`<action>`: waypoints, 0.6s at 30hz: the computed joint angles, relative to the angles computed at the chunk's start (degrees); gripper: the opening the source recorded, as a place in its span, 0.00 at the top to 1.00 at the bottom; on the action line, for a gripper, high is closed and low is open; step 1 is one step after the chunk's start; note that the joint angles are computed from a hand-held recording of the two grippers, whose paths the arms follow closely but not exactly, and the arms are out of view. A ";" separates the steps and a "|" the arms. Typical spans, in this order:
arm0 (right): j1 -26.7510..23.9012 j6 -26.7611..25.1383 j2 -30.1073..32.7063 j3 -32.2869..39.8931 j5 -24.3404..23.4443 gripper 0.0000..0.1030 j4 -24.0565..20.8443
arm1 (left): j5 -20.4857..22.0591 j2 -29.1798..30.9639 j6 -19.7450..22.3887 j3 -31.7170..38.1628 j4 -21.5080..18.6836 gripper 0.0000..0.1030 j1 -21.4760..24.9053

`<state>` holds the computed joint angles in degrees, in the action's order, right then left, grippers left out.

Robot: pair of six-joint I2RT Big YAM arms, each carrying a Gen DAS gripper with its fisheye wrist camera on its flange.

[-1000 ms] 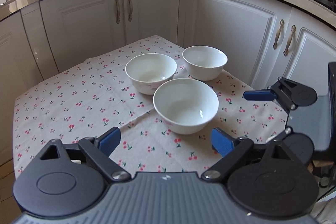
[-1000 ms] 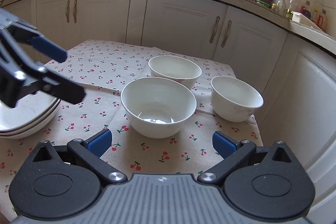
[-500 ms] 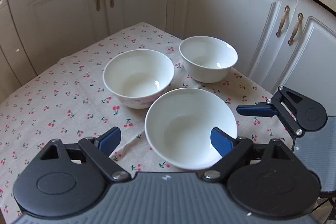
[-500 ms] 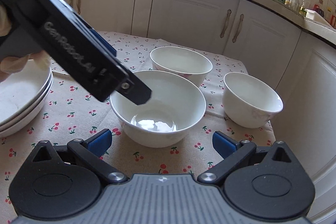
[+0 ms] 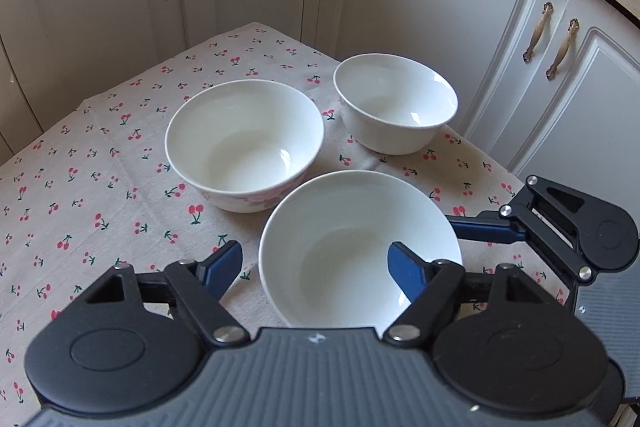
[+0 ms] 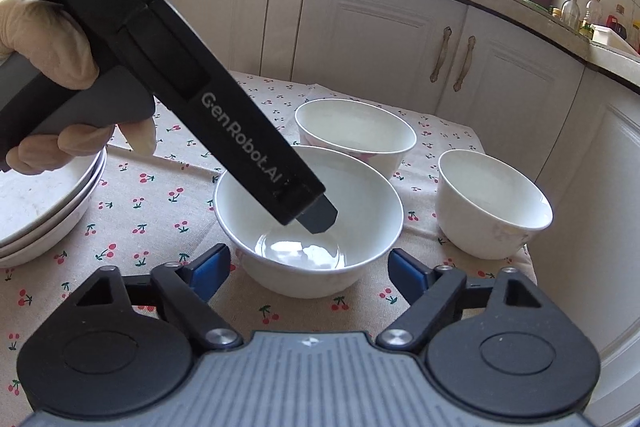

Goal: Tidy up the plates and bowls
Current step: 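Grasp the rim of the white bowl with the left gripper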

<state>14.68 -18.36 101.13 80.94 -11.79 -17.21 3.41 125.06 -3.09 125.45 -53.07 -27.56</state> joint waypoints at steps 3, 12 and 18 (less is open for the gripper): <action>0.07 0.02 0.13 0.15 0.14 0.16 0.09 | 0.54 0.56 0.02 0.85 -0.56 0.28 0.08; 0.12 0.20 0.07 0.04 0.11 0.16 0.36 | 2.24 1.71 0.54 2.97 -1.28 0.28 0.06; 0.04 0.37 0.18 0.36 -0.18 0.16 -0.03 | 2.67 2.09 0.98 3.49 -1.28 0.28 0.07</action>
<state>14.72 -17.99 101.31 81.30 -11.97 -17.24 6.08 127.15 -2.10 128.95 -54.35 -27.48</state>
